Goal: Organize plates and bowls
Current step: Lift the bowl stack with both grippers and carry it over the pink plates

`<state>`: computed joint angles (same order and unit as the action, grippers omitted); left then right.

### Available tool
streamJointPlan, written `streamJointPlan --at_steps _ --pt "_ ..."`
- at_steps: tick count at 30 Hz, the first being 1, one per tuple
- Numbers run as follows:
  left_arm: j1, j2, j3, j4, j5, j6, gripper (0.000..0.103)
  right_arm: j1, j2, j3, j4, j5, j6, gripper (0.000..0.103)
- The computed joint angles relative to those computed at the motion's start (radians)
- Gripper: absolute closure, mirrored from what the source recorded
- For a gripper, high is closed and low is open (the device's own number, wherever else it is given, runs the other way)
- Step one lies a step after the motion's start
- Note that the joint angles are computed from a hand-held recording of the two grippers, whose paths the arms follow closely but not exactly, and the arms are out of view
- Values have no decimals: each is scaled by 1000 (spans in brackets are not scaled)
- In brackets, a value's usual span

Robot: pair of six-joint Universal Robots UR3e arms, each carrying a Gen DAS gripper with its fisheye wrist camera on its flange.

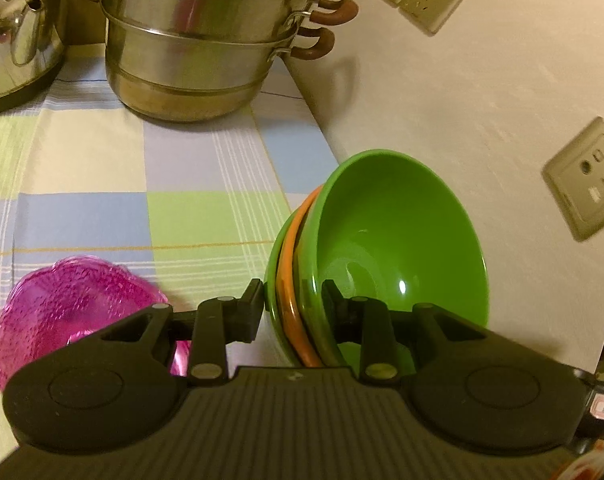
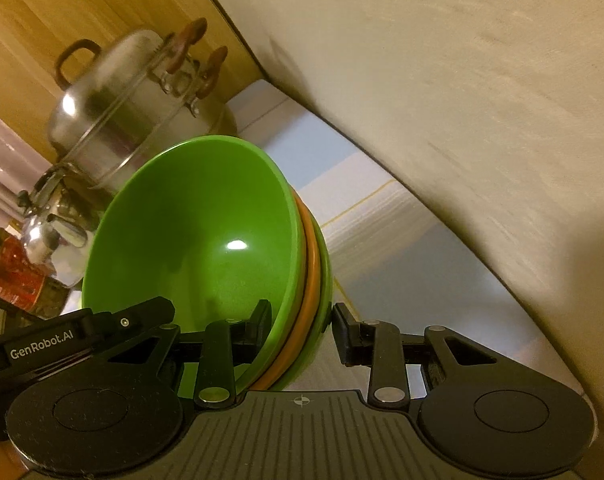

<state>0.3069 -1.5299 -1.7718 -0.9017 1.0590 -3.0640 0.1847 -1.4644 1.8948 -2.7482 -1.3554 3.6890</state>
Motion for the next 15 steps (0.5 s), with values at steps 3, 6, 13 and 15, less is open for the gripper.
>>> streamJointPlan --at_steps 3,6,13,15 --pt "14 76 -28 -51 -5 17 76 5 -64 35 20 -4 0 70" --pt "36 145 -50 -103 -14 34 76 16 -116 57 46 -9 2 70" --pt "119 300 -87 -242 -46 92 76 65 -207 80 102 -33 16 70" --pt "156 349 -100 -289 -61 121 76 87 -223 81 110 -43 27 70"
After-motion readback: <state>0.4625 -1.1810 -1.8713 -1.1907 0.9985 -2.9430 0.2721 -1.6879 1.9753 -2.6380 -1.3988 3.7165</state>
